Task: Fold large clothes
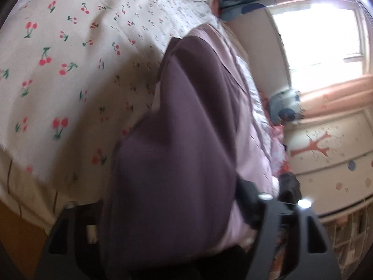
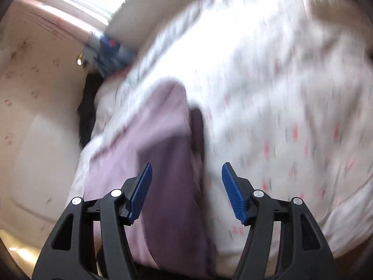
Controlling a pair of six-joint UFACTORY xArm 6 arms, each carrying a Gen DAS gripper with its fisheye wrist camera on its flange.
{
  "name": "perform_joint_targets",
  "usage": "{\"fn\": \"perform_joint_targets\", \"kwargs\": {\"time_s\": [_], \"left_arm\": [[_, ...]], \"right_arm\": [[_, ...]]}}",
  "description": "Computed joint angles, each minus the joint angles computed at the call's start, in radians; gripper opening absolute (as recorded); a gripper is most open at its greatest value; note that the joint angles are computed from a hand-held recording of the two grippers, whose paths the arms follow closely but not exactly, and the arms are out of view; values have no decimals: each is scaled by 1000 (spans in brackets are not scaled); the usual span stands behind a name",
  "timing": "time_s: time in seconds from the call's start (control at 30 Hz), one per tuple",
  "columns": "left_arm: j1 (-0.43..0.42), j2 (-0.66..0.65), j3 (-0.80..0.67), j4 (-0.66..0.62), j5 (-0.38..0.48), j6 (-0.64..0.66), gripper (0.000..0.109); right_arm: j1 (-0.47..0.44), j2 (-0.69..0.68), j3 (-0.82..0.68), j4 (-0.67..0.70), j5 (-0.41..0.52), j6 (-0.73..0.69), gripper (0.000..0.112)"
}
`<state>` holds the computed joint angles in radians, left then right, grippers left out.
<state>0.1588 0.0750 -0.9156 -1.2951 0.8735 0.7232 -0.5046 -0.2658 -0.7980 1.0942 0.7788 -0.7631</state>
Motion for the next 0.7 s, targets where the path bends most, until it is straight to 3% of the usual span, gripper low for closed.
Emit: {"fn": "perform_joint_targets", "kwargs": {"time_s": [0.07,0.13,0.2,0.27,0.33,0.37,0.43,0.53,0.63,0.7], "left_arm": [[-28,11,-7,-29,-38,6,84],[-52,35,-24,-57,-64,15,86],[-70,52,-36,-93,-73,23,86],[-58,53,-20,-152,-43,57,81],[-40,53,-24,-162,-18,77,74],[-52,45,-22,-154,-47,64,72],[-51,41,-16,-161,-51,64,71],[-72,35,-14,-171,-98,66,71],[-81,22,-4,-167,-123,74,71],[-77,35,-11,-181,-112,81,71]], "right_arm": [[137,32,-58,-52,-129,25,69],[289,152,-154,-176,-297,96,75],[380,342,-267,-375,-405,283,77],[398,540,-380,-584,-381,463,81],[395,602,-457,-764,-304,618,82],[392,579,-456,-798,-290,657,82],[415,509,-413,-741,-347,629,82],[514,477,-438,-706,-391,568,83],[614,621,-638,-757,-293,574,86],[671,788,-790,-950,-219,694,87]]}}
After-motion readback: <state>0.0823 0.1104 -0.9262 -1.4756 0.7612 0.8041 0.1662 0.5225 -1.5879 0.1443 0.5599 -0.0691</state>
